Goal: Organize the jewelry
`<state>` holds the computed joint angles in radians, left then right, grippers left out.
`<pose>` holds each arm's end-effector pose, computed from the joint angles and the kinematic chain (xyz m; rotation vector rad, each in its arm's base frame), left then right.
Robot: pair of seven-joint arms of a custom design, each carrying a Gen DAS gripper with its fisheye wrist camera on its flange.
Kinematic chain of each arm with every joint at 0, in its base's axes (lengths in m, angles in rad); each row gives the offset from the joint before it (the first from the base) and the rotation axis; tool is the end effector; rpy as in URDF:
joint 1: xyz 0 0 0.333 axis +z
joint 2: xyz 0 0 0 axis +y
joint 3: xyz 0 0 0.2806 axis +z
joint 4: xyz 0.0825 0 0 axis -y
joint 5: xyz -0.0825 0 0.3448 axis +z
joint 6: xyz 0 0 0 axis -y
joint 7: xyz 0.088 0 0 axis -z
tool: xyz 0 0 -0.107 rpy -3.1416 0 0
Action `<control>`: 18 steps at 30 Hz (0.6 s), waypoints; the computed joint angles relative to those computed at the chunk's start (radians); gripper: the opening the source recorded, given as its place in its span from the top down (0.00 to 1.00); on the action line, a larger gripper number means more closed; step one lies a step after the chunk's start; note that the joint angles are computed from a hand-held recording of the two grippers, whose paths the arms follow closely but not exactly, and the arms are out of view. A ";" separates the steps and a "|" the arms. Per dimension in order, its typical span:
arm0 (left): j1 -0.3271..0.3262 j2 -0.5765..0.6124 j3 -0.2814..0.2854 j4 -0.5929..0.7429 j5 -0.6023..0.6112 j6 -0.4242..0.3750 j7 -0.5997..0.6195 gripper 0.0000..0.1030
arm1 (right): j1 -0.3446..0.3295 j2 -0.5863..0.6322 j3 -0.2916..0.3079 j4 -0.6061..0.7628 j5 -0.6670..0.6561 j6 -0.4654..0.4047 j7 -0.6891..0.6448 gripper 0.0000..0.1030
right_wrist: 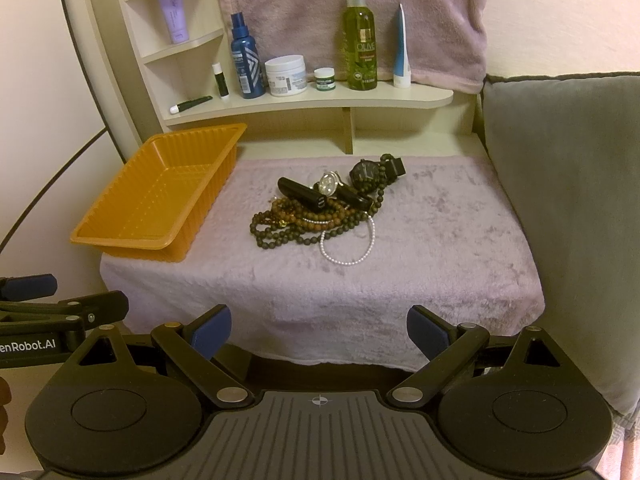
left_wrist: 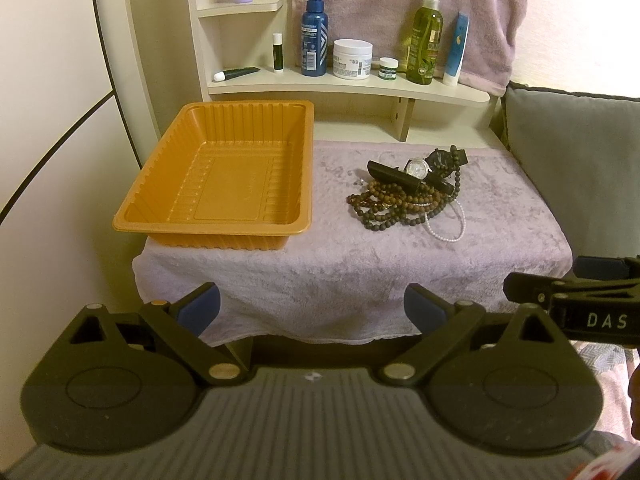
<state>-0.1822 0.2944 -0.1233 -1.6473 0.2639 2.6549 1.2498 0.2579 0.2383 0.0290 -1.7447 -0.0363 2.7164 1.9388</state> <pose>0.6182 -0.1925 0.5068 -1.6702 1.9482 -0.7492 0.6066 0.1786 0.5031 -1.6868 1.7862 -0.4405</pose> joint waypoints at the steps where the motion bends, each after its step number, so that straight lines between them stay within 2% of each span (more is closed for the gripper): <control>1: 0.000 0.000 0.000 0.000 0.000 0.000 0.000 0.05 | 0.000 0.000 0.000 0.000 0.000 0.000 0.000 0.09; 18: -0.001 0.000 0.001 0.000 0.000 0.002 -0.001 0.05 | 0.001 0.001 -0.001 0.006 -0.002 -0.004 0.000 0.09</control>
<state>-0.1828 0.2947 -0.1227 -1.6476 0.2644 2.6567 1.2484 0.2591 0.2389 0.0277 -1.7385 -0.0383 2.7124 1.9389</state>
